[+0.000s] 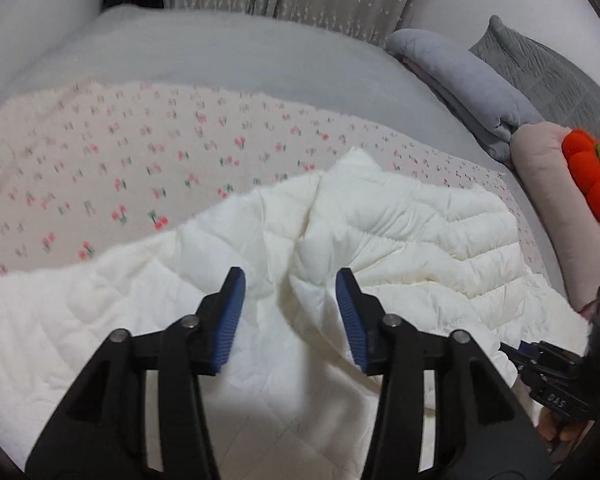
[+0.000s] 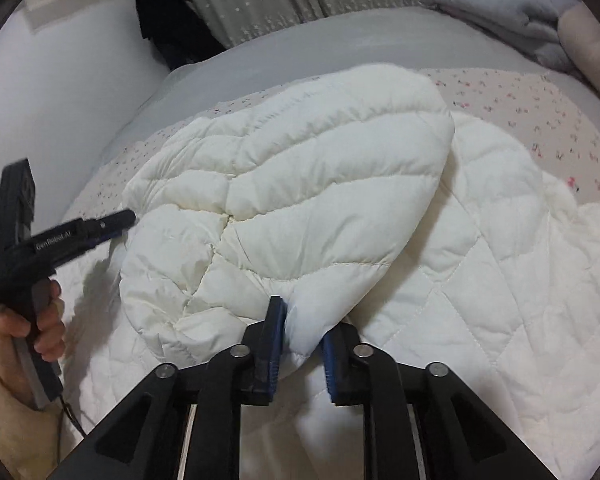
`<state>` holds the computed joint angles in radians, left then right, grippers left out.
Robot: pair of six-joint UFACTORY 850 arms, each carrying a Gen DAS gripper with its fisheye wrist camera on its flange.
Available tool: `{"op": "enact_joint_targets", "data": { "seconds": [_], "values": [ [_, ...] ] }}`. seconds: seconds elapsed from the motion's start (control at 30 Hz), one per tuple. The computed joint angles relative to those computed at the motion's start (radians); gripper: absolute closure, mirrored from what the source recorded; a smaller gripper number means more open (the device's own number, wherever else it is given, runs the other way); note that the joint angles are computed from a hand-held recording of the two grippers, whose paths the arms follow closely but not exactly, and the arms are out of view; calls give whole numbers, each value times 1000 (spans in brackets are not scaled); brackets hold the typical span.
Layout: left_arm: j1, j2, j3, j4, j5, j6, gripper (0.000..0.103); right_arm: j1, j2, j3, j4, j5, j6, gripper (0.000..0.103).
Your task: Fold large clothes
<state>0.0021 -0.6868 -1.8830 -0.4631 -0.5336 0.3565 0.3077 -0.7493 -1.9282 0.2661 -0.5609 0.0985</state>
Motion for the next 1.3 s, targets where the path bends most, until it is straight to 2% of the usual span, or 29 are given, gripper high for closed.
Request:
{"op": "enact_joint_targets", "data": {
  "seconds": [0.07, 0.13, 0.23, 0.33, 0.4, 0.43, 0.47, 0.53, 0.57, 0.63, 0.73, 0.8, 0.87, 0.93, 1.03, 1.2, 1.3],
  "values": [
    [-11, 31, 30, -61, 67, 103, 43, 2, 42, 35, -25, 32, 9, 67],
    [-20, 37, 30, -185, 60, 243, 38, -4, 91, 93, -26, 99, 6, 65],
    [-34, 17, -2, -277, -36, 375, 36, -12, 127, 127, -5, 180, 4, 65],
    [-58, 0, 3, -283, -101, 477, 36, -24, 120, 121, 112, 200, -99, 65],
    [-71, -14, 3, -218, -156, 490, 36, -29, 101, 108, 219, 182, -202, 65],
    [-82, -19, 7, -135, -162, 454, 36, -30, 85, 97, 251, 156, -232, 65],
    [-91, -11, 37, -73, -142, 441, 36, -29, 66, 84, 258, 128, -239, 65],
    [-94, 16, 96, -73, -88, 488, 35, -15, 46, 80, 177, 90, -180, 66],
    [-93, 15, 91, -63, -96, 473, 35, -8, 27, 67, 123, 68, -143, 66],
    [-100, 12, 66, 8, -117, 390, 35, 2, 31, 90, 87, 102, -134, 66],
    [-112, 52, 91, 82, -104, 295, 35, 1, 53, 86, 74, 65, -93, 63],
    [-112, 94, 130, 93, -83, 253, 32, 2, 127, 130, 33, 31, -31, 54],
    [-104, 137, 181, 61, -62, 228, 23, 4, 175, 179, -35, 60, 55, 36],
    [-89, 179, 228, -6, -62, 220, 20, 3, 244, 244, -125, 81, 180, 28],
    [-75, 248, 301, -49, -64, 197, 17, -20, 348, 345, -172, 91, 304, 23],
    [-59, 366, 434, -18, -28, 81, 4, -57, 484, 480, -278, 100, 494, 19],
    [-51, 397, 473, 79, -42, -65, 2, -76, 550, 551, -333, 73, 592, 18]
  ]
}}
